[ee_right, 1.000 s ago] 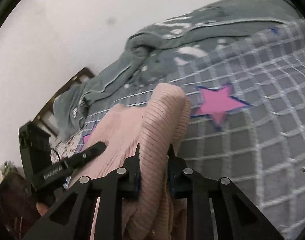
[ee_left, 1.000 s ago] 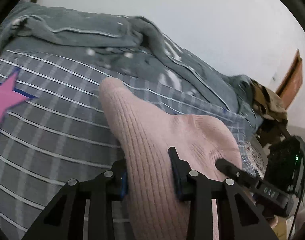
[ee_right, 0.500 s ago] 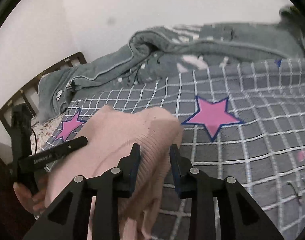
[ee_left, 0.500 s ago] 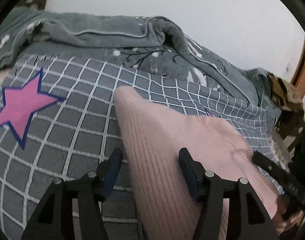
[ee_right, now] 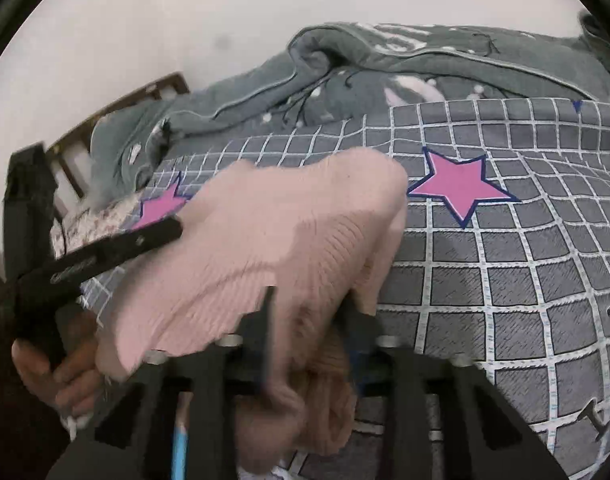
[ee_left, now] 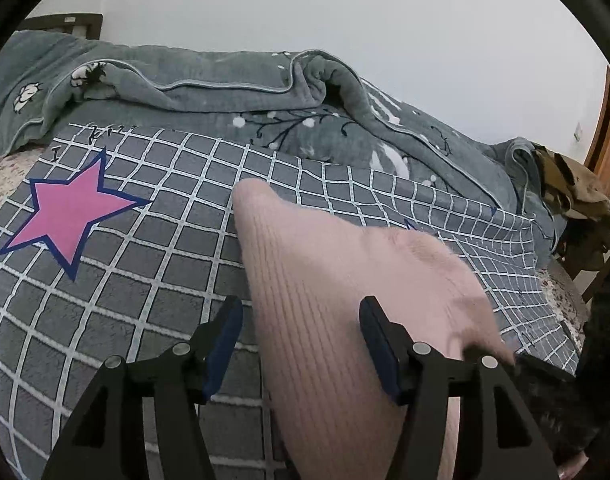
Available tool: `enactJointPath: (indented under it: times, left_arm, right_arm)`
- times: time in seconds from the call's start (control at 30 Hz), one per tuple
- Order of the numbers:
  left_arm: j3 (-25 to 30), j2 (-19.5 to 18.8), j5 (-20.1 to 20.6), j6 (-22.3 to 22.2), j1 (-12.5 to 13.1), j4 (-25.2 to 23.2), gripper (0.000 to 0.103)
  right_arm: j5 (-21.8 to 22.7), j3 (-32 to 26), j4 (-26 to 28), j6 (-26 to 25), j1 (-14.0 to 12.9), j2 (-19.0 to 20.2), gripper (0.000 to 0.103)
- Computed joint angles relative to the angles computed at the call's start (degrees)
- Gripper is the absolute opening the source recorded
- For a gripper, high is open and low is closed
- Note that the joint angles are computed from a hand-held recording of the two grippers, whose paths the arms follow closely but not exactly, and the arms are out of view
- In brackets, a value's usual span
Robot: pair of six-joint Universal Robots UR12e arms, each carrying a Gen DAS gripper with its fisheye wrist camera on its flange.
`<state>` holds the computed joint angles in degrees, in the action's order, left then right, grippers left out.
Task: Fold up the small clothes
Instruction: 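Lower the folded sweater onto the sheet with the right tool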
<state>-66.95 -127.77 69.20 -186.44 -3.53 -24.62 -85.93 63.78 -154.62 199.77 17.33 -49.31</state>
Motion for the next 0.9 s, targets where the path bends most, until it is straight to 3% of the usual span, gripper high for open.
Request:
enactJointPath:
  times: [0.1, 0.27, 0.47, 0.7, 0.9]
  left_arm:
    - [-1.47, 0.87, -0.52, -0.16, 0.15, 1.51, 0.060]
    - [-3.23, 1.96, 0.27, 0.82, 0.01, 2.51, 0.060]
    - [-4.75, 3.12, 0.91, 1.94, -0.04, 3.52, 0.060]
    - [-6.10, 4.03, 1.64, 3.04, -0.36, 4.29, 0.060]
    - [-6.93, 4.50, 2.61, 4.36, -0.80, 4.56, 0.060]
  right_arm:
    - [-0.79, 1.69, -5.37, 0.32, -0.14, -0.95, 0.013]
    - [-2.64, -0.12, 1.32, -0.56, 0.29, 0.02, 0.018]
    - [-8.95, 0.85, -1.28, -4.82, 1.57, -1.03, 0.028]
    - [-10.55, 1.91, -4.57, -3.16, 1.63, -1.66, 0.028]
    - [-12.32, 1.78, -6.56, -5.37, 2.24, -1.37, 0.029]
